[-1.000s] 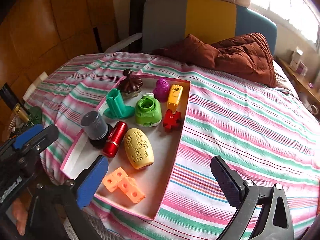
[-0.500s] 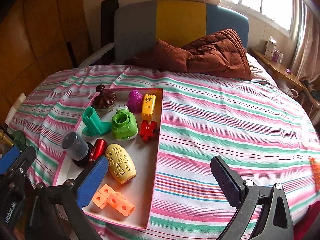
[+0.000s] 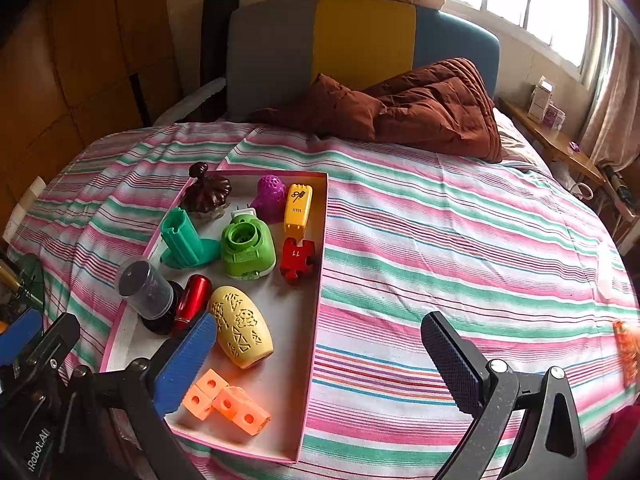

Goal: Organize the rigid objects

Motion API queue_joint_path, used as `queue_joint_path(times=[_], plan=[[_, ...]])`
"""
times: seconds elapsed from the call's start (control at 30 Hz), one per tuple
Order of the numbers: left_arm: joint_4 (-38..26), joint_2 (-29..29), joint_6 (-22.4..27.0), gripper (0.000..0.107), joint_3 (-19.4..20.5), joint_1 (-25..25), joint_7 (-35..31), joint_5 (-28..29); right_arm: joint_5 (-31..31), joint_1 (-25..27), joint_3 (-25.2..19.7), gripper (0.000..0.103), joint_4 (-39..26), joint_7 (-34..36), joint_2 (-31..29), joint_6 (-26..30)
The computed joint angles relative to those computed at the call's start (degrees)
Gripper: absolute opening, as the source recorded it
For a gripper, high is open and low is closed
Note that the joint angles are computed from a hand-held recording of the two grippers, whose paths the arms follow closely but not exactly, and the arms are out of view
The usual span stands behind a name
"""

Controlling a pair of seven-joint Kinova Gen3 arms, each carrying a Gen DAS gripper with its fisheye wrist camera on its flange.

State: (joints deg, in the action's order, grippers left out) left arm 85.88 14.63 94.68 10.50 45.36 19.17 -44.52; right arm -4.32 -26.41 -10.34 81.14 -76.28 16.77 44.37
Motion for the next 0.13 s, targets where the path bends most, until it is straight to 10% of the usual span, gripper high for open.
queue_joint_path(times=[0.13], plan=[[-1.2,1.3,1.3,0.053,-0.2,0.4,-1.4,-0.4,-0.6,0.4,0.0,0.103,-0.6,0.2,0.5,0.6]])
